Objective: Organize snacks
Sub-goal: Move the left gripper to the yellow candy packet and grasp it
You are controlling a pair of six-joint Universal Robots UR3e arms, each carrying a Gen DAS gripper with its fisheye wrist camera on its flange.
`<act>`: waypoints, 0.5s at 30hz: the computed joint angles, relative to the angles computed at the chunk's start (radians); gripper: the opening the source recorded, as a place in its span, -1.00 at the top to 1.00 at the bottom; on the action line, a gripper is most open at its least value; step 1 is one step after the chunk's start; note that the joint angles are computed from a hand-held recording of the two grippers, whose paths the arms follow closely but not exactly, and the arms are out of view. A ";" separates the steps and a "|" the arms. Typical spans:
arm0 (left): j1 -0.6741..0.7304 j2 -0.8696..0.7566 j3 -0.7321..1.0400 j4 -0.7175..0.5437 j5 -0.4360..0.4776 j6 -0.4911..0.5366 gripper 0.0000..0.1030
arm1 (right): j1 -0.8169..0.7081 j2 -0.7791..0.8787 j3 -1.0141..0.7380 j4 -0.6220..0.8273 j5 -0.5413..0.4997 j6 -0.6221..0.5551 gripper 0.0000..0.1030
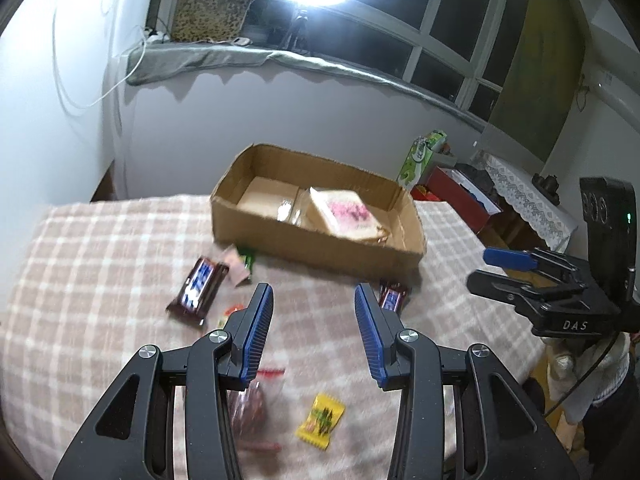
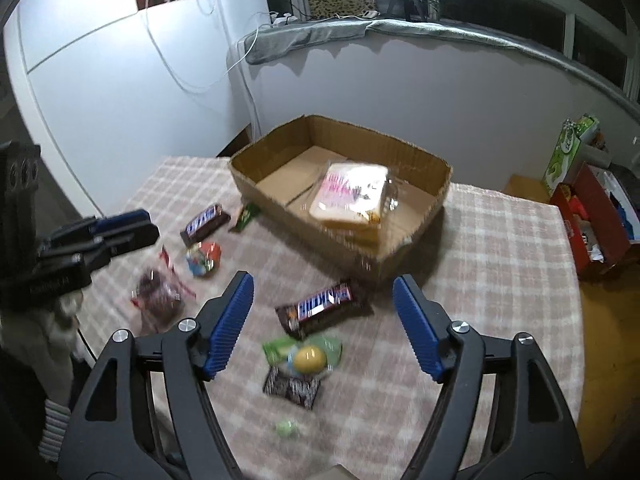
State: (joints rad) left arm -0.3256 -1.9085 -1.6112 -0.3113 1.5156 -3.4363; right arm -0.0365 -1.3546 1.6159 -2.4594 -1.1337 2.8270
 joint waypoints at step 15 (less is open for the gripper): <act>-0.054 0.078 -0.246 0.055 -0.034 0.027 0.23 | -0.088 -0.248 0.415 -0.091 0.019 -0.046 -0.46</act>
